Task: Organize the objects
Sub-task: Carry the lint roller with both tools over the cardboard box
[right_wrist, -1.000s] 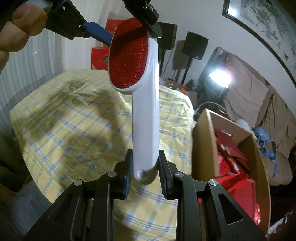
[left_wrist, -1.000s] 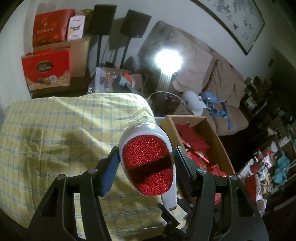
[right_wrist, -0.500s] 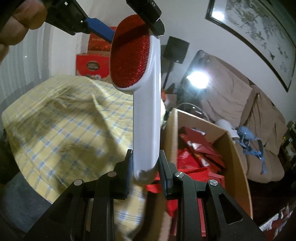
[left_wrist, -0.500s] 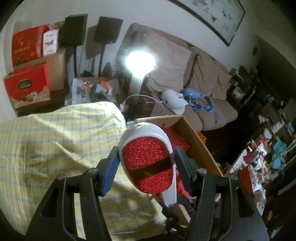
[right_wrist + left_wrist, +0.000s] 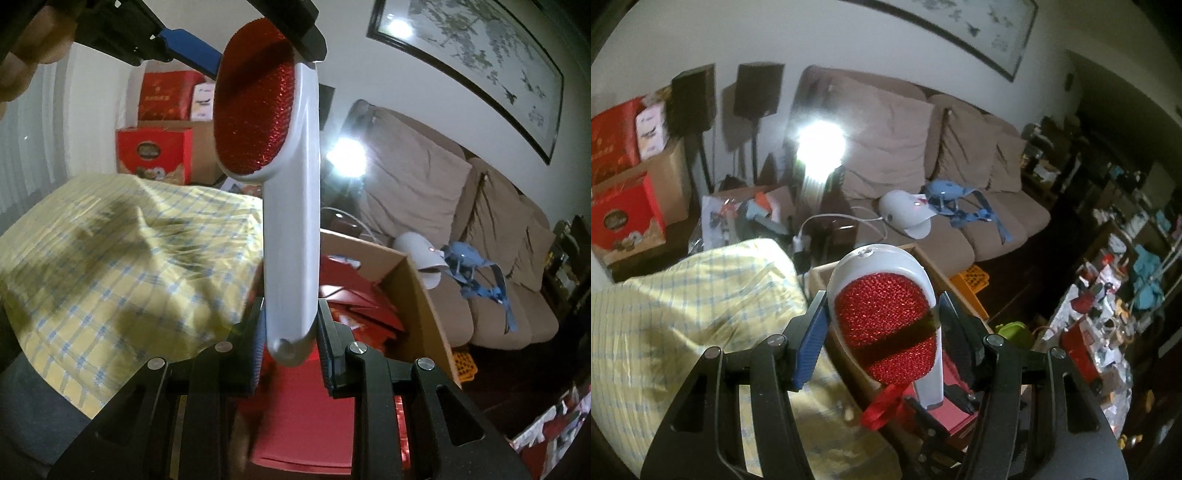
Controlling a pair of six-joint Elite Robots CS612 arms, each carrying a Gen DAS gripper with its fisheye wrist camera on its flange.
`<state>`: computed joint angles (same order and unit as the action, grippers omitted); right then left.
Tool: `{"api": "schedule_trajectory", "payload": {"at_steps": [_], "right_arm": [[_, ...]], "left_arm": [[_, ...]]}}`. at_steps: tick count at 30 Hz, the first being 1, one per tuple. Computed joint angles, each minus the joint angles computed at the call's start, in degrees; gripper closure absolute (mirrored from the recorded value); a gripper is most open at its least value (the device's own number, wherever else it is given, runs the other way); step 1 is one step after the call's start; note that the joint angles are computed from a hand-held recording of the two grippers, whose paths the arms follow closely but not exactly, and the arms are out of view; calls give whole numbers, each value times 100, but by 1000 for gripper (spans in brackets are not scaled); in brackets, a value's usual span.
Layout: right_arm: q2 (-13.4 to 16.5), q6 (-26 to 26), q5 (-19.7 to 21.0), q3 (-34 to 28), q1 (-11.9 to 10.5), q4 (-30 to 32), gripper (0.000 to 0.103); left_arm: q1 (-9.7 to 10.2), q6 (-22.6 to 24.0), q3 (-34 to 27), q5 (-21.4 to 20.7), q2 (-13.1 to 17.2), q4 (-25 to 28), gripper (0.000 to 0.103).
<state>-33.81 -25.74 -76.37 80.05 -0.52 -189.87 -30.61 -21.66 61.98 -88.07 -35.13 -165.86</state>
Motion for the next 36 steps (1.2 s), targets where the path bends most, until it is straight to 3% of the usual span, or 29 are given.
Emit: {"api": "schedule_trajectory", "payload": {"at_steps": [16,23,36], "right_arm": [[12,101,-281,-114,-255,28,78],[93,213,-333,-221,-367,158,78],[269,297,-462,-504,-477,678,78]], "left_arm": [[-216,447,-611,-170,338,-72,46],[-307,659,-1189,-179,634,325,46],[-315,649,-2296,-464,1256,1236,46]]}}
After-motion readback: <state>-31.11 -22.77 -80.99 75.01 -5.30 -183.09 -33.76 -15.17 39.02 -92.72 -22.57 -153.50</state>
